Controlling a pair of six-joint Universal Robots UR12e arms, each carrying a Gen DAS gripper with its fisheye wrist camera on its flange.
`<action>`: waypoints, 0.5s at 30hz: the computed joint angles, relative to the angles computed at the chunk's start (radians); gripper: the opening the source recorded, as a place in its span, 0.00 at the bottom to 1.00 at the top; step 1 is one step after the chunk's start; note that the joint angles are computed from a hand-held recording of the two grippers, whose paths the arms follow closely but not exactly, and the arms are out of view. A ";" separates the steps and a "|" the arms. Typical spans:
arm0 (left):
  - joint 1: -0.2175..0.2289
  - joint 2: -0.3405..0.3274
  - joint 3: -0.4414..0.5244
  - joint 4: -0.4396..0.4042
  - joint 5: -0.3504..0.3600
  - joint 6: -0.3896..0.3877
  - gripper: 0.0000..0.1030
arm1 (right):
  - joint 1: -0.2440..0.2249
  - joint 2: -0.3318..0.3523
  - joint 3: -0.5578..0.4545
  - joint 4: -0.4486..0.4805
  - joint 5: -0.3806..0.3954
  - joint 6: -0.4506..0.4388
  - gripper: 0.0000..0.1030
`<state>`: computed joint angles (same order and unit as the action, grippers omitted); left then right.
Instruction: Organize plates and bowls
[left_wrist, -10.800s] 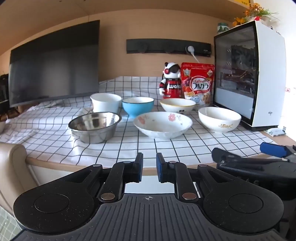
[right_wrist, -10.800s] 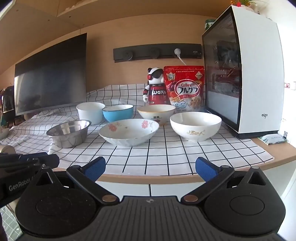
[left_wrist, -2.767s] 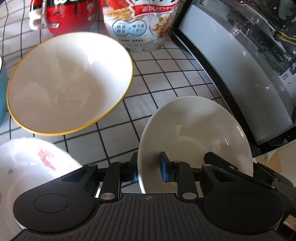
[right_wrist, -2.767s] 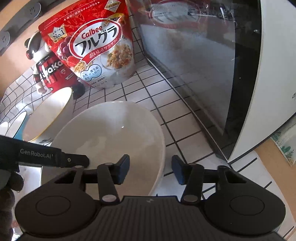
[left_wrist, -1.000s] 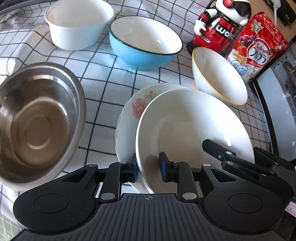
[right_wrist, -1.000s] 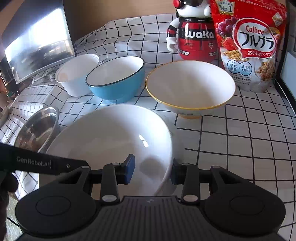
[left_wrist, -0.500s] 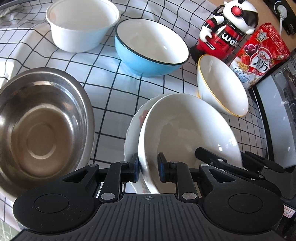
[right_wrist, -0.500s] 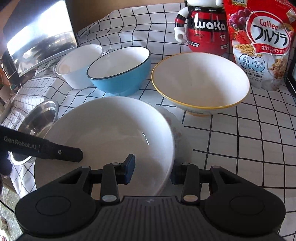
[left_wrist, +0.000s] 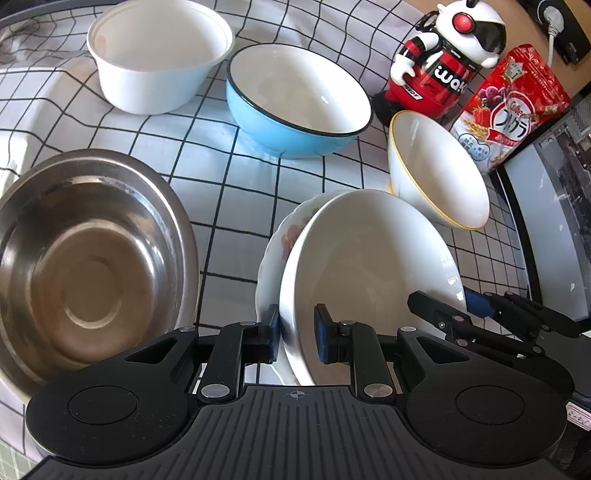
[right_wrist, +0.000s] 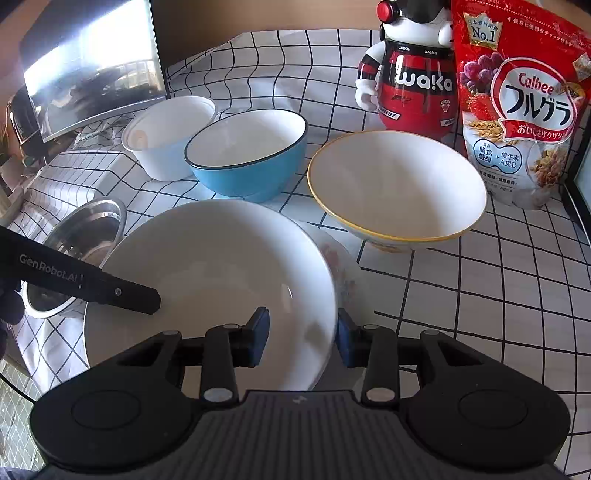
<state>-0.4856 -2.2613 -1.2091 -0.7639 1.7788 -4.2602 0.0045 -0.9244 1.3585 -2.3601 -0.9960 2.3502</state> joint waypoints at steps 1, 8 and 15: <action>0.000 0.000 0.001 -0.004 0.001 0.003 0.20 | 0.000 -0.001 0.001 -0.001 -0.002 -0.001 0.37; -0.001 0.007 0.006 -0.035 0.018 0.016 0.21 | -0.002 -0.007 0.023 -0.040 -0.020 -0.008 0.37; -0.001 0.013 0.010 -0.049 0.033 0.042 0.20 | -0.006 -0.010 0.024 -0.026 -0.007 -0.024 0.37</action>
<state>-0.4866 -2.2482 -1.1995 -0.8131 1.8116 -4.2177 -0.0019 -0.9347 1.3823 -2.3863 -1.0028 2.3264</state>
